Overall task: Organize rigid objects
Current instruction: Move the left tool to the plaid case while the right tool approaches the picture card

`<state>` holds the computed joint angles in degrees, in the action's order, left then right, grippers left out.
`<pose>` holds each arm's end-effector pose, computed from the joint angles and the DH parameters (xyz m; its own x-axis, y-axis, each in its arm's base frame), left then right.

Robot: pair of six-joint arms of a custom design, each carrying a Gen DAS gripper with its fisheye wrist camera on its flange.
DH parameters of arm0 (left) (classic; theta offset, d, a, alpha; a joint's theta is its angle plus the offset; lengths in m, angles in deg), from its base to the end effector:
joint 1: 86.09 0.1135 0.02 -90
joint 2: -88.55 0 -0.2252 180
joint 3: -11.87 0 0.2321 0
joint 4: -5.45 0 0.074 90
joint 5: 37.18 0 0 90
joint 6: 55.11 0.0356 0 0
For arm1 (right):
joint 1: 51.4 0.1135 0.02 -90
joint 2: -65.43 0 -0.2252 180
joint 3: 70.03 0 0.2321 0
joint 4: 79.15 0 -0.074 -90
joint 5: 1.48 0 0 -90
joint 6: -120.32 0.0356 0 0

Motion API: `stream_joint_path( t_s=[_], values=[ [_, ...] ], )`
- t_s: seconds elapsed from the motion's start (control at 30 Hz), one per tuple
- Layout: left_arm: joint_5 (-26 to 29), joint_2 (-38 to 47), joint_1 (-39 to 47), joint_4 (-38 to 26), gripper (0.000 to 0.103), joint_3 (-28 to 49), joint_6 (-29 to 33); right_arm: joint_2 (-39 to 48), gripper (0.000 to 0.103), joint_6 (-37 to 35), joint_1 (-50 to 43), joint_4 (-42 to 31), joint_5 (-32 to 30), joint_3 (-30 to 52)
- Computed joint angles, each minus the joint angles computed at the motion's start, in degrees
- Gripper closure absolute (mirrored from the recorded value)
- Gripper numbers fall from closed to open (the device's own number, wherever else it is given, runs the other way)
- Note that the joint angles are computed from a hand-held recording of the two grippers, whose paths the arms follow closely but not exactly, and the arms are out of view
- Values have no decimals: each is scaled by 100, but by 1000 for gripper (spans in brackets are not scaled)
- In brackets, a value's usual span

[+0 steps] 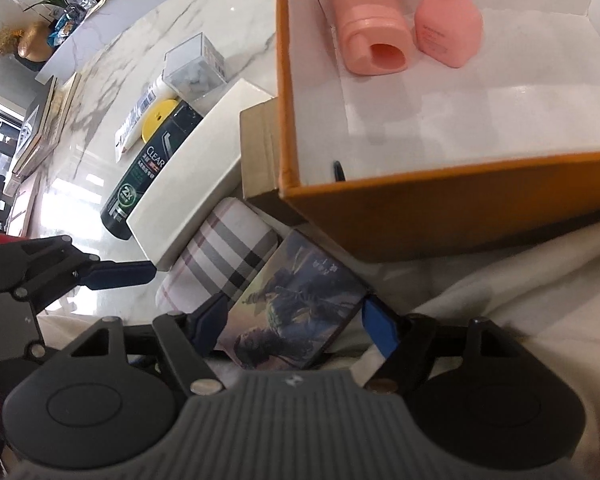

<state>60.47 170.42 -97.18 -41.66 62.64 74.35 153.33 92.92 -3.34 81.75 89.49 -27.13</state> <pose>0.2044 -0.0449 0.1096 -0.6035 0.7602 -0.2406 0.7783 0.6272 0.0292 0.1500 0.1660 0.0758 -0.9326 0.2902 -0.2145 0.1938 0.9041 0.3808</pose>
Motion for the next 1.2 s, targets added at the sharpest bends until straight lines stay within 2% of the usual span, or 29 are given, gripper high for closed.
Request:
stream_joint_path(
  t_s=[0.23,0.33,0.57,0.63,0.73,0.87,0.97,1.2],
  values=[
    [-42,503,318,-234,26,415,-181,347,32,-131,33,614,-62,-63],
    [-438,645,79,-11,24,438,-399,505,32,-237,56,850,-59,-37],
    [-1017,913,-452,203,26,437,-534,794,31,-435,177,652,153,295],
    [-1029,852,-453,114,29,432,-593,772,43,-536,250,487,298,343],
    [-894,990,-253,-289,29,680,-761,564,52,-670,115,664,171,68],
    [-1118,1047,-330,-374,27,734,-1001,441,51,-534,-37,663,2,-58],
    [-1201,868,-482,-162,23,509,-1025,469,43,-364,-35,800,-101,-71],
    [-1306,747,-1091,427,18,228,-1172,459,43,-220,71,576,70,32]
  ],
)
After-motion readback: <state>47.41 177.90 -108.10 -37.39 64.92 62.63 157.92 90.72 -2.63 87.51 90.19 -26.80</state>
